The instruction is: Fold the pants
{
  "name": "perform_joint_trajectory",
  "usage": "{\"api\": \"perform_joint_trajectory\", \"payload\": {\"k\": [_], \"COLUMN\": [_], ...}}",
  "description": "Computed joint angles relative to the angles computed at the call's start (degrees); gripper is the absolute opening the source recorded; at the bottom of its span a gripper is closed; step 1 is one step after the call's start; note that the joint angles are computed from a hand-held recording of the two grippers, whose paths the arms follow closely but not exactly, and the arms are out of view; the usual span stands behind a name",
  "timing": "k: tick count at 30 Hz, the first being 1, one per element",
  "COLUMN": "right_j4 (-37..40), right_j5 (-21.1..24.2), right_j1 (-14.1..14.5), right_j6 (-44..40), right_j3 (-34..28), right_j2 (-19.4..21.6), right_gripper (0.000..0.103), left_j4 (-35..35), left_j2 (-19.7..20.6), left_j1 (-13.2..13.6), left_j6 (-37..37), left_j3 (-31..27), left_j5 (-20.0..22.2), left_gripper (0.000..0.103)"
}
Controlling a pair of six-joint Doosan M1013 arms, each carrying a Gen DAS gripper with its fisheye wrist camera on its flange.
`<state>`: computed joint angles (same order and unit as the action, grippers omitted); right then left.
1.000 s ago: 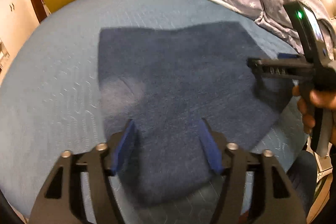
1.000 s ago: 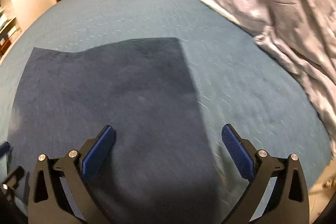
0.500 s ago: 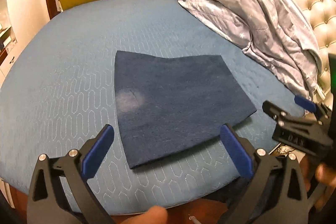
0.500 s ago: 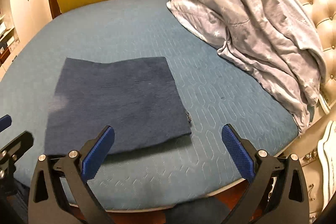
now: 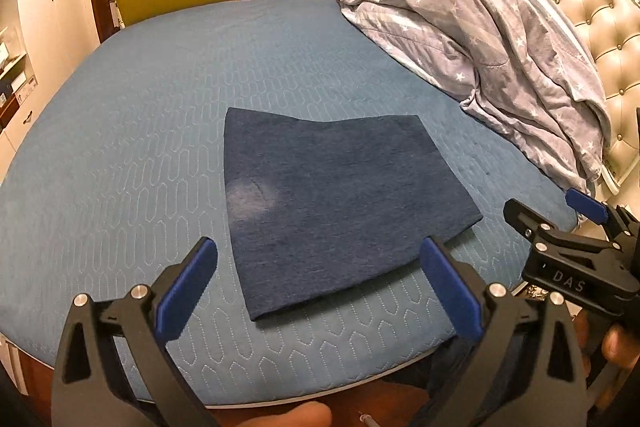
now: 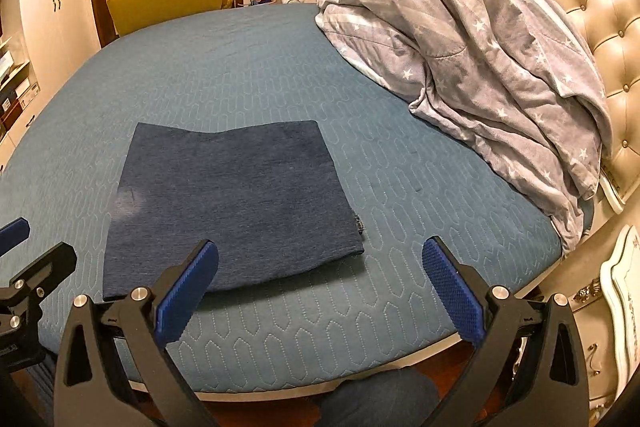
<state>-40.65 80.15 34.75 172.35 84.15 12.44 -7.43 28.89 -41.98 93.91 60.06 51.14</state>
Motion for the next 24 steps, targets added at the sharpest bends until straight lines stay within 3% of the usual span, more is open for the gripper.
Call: {"api": "perform_joint_trajectory", "payload": {"k": [24], "right_j4": [0.22], "right_j5": [-0.64], "right_j1": [0.14], "right_j6": [0.09], "right_j3": [-0.18], "right_j2": [0.05], "right_gripper": [0.098], "left_j4": [1.08], "left_j2": [0.4], "left_j1": [-0.28], "left_j6": [-0.67], "left_j3": [-0.66], "left_j5": [0.32], "left_gripper": [0.101]}}
